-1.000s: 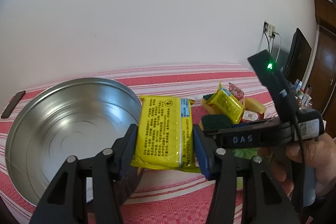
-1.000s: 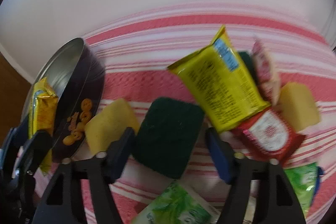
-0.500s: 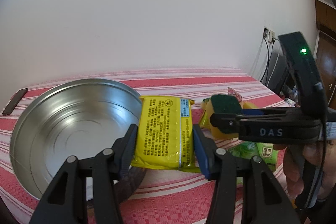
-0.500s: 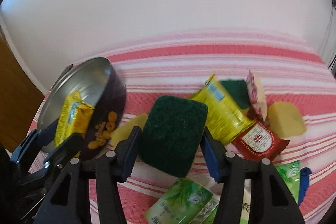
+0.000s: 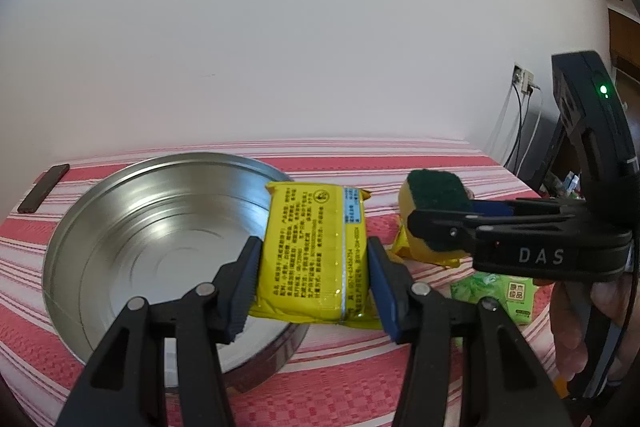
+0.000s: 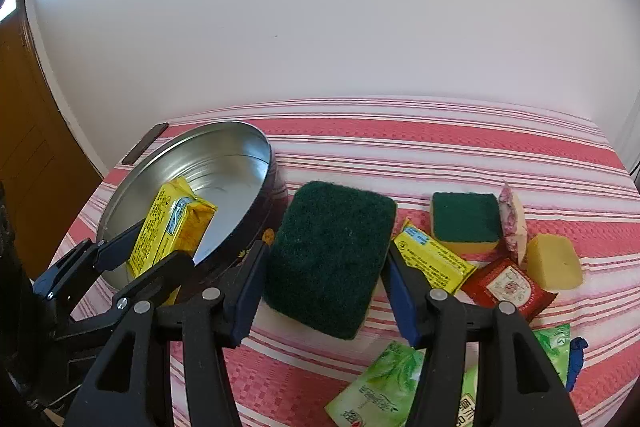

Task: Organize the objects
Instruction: 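Carry the yellow packet and green pad over the silver tin with both grippers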

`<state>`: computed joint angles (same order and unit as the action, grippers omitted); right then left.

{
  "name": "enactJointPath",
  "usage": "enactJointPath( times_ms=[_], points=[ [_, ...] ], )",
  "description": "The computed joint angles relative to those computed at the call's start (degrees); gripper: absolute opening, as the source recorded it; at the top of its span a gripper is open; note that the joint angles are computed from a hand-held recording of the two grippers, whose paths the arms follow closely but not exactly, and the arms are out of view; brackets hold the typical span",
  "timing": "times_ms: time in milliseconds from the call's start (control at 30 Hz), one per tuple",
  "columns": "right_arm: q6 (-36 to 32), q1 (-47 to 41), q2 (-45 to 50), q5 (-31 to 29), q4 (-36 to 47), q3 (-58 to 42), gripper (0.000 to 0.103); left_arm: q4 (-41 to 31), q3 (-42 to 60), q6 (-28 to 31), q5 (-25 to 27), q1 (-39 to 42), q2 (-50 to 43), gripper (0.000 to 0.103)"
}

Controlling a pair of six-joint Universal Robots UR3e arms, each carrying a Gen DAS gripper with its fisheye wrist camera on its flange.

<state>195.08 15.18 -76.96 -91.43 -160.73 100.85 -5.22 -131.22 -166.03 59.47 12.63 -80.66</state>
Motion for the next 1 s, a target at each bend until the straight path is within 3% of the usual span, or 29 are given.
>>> enactJointPath(
  times_ms=[367,1000],
  points=[
    [-1.85,1.07,0.03,0.57,2.87,-3.01,0.058,-2.83,-2.06,1.97,-3.10,6.47,3.74,0.051],
    [-4.33,5.79,13.46,-0.30,9.80,-23.51,0.058,-6.32,-1.36,5.82,-5.42,16.76,3.99,0.051]
  ],
)
